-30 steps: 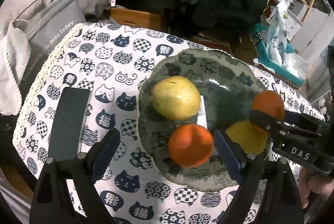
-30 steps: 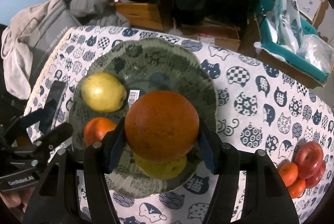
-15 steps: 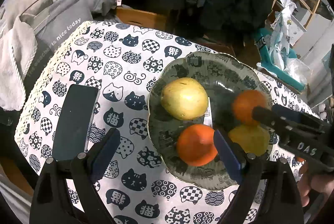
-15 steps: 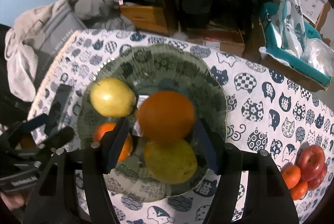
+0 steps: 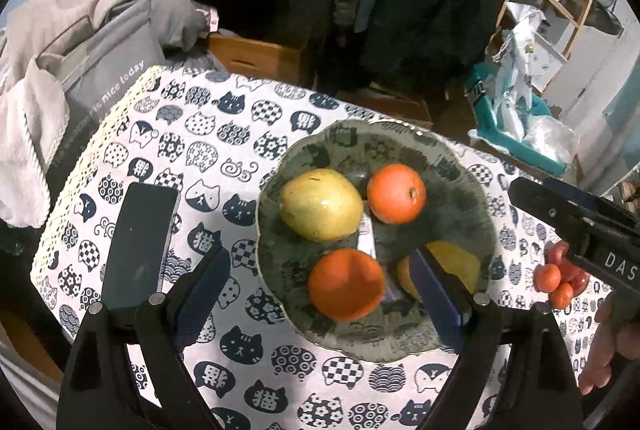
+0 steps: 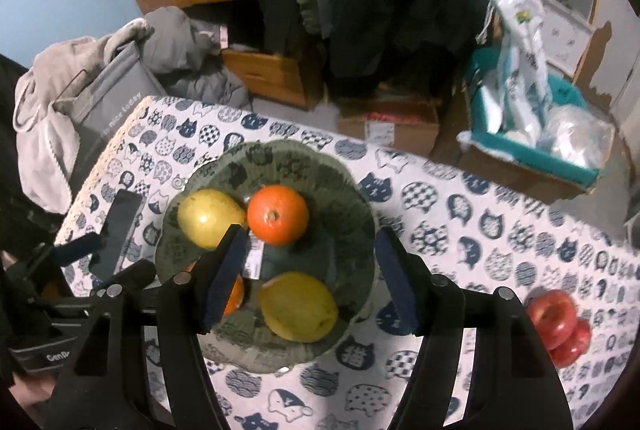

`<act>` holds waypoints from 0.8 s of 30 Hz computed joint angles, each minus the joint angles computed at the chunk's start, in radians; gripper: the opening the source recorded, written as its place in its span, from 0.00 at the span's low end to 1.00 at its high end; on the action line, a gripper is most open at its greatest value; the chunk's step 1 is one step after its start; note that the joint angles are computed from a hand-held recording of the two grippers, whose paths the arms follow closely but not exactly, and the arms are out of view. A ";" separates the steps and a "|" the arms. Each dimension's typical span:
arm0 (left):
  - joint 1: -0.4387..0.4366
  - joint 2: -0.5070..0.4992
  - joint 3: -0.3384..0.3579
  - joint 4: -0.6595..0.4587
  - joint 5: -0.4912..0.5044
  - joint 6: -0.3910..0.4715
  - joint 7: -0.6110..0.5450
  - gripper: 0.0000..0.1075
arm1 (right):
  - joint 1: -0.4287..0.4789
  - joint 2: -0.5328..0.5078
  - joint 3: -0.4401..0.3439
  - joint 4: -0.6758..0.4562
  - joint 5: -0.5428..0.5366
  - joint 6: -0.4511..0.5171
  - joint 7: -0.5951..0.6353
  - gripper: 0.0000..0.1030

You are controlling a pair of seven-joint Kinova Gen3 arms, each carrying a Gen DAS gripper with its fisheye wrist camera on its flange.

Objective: Organize fruits
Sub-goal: 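Open the right tool to drop the orange into the bowl, then withdraw, then move both open tools back over the red apples and tangerines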

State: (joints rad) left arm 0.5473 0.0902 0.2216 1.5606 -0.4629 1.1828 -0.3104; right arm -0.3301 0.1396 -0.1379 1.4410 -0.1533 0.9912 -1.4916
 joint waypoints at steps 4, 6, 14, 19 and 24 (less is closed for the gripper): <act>0.014 0.003 0.009 -0.024 -0.016 0.008 0.004 0.86 | -0.011 -0.042 0.002 0.018 0.053 -0.017 -0.011 0.66; 0.025 0.006 0.013 -0.036 -0.026 0.015 0.005 0.86 | -0.014 -0.063 0.002 0.027 0.079 -0.024 -0.019 0.66; 0.069 0.012 0.025 -0.086 -0.058 0.032 0.004 0.86 | 0.005 -0.142 0.009 0.062 0.120 -0.039 -0.020 0.71; 0.101 0.014 0.033 -0.121 -0.091 0.041 0.014 0.86 | 0.028 -0.190 0.018 0.077 0.114 -0.036 0.007 0.71; 0.142 0.018 0.043 -0.163 -0.147 0.062 0.033 0.86 | 0.052 -0.243 0.032 0.100 0.096 -0.041 0.046 0.71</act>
State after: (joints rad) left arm 0.6896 0.1086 0.2647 1.3980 -0.6099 1.2445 -0.2776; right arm -0.2777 -0.1031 -0.1055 1.5410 -0.0573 0.9507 -1.4457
